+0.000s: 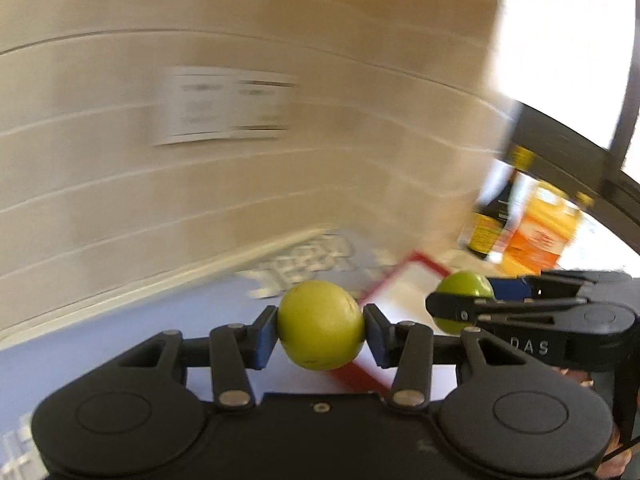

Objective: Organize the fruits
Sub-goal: 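Carry both apples into the red box and open both tools, then withdraw both open tools from the box back over the table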

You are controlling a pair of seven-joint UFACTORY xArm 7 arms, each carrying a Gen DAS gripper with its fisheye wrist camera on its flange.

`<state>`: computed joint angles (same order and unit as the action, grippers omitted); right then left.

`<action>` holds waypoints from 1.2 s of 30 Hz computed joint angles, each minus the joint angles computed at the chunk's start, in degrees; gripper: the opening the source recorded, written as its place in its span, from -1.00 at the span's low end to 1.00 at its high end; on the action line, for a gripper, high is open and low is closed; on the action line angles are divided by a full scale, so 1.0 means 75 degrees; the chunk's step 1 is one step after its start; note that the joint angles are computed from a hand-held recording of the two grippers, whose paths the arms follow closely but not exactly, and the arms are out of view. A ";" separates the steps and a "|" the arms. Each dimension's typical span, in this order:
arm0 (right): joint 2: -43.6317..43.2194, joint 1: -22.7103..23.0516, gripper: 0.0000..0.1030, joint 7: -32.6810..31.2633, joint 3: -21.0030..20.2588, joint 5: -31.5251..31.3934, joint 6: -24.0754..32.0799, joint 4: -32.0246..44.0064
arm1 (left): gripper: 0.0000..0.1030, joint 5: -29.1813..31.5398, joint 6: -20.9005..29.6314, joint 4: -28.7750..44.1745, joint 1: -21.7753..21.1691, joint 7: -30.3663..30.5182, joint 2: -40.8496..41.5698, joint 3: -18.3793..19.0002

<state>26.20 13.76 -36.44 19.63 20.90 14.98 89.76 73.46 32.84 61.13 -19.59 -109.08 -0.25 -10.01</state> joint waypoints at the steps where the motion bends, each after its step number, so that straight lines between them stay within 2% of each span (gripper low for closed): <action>1: -0.0027 0.0009 0.00 0.0204 -0.0205 -0.0041 -0.0089 -0.0078 | 0.06 0.0026 -0.0319 0.0414 0.0034 0.0199 0.0404 0.0035; 3: 0.0013 0.0060 0.00 0.0850 -0.0737 -0.0272 -0.0076 -0.0128 | 0.06 -0.0212 -0.0838 0.1193 -0.0028 0.0731 0.1197 0.0173; 5: 0.0189 0.0023 0.00 0.1460 -0.1103 -0.0530 0.0222 -0.0003 | 0.06 -0.0800 -0.1243 0.1937 -0.0074 0.1545 0.1993 0.0266; 8: 0.0536 -0.0204 0.00 0.2061 -0.1254 -0.0715 0.0727 0.0188 | 0.06 -0.2055 -0.1548 0.2897 0.0021 0.3049 0.3101 0.0144; 11: 0.0743 -0.0375 0.00 0.2353 -0.1283 -0.0872 0.1019 0.0136 | 0.06 -0.3295 -0.1465 0.3638 0.0237 0.4426 0.3988 -0.0176; 14: 0.0880 -0.0405 0.00 0.2480 -0.1242 -0.1032 0.1142 0.0081 | 0.06 -0.4080 -0.1126 0.4219 0.0235 0.5409 0.4589 -0.0347; 19: 0.0942 -0.0339 0.00 0.2511 -0.1259 -0.1362 0.1252 -0.0054 | 0.06 -0.4996 -0.0756 0.4943 0.0044 0.6338 0.5206 -0.0291; 23: 0.0800 -0.0306 0.01 0.2451 -0.1240 -0.1527 0.1076 -0.0328 | 0.10 -0.5340 -0.0609 0.5194 -0.0336 0.6590 0.5397 0.0090; 24: 0.0756 -0.0384 0.03 0.2389 -0.1146 -0.1445 0.1061 -0.0376 | 0.17 -0.5330 -0.0592 0.5176 -0.0495 0.6542 0.5364 0.0276; 25: 0.0789 -0.0470 0.03 0.2317 -0.1055 -0.1348 0.1129 -0.0260 | 0.35 -0.5339 -0.0626 0.5124 -0.0615 0.6552 0.5307 0.0422; 26: 0.0790 -0.0489 0.04 0.2300 -0.1032 -0.1298 0.1140 -0.0198 | 0.46 -0.5362 -0.0784 0.4952 -0.0693 0.6549 0.5175 0.0545; 29: 0.0952 -0.0455 0.07 0.2382 -0.1133 -0.1309 0.1109 0.0220 | 0.46 -0.5360 -0.1259 0.4288 -0.1024 0.6266 0.4590 0.1064; 33: 0.0704 -0.0721 0.08 0.2214 -0.0898 -0.0950 0.1024 0.0160 | 0.46 -0.4737 -0.1623 0.3128 -0.1883 0.5220 0.3464 0.2155; 36: 0.0441 -0.0820 0.08 0.1960 -0.0724 -0.0695 0.0857 0.0057 | 0.46 -0.3217 -0.1441 0.2085 -0.2506 0.3629 0.2327 0.2775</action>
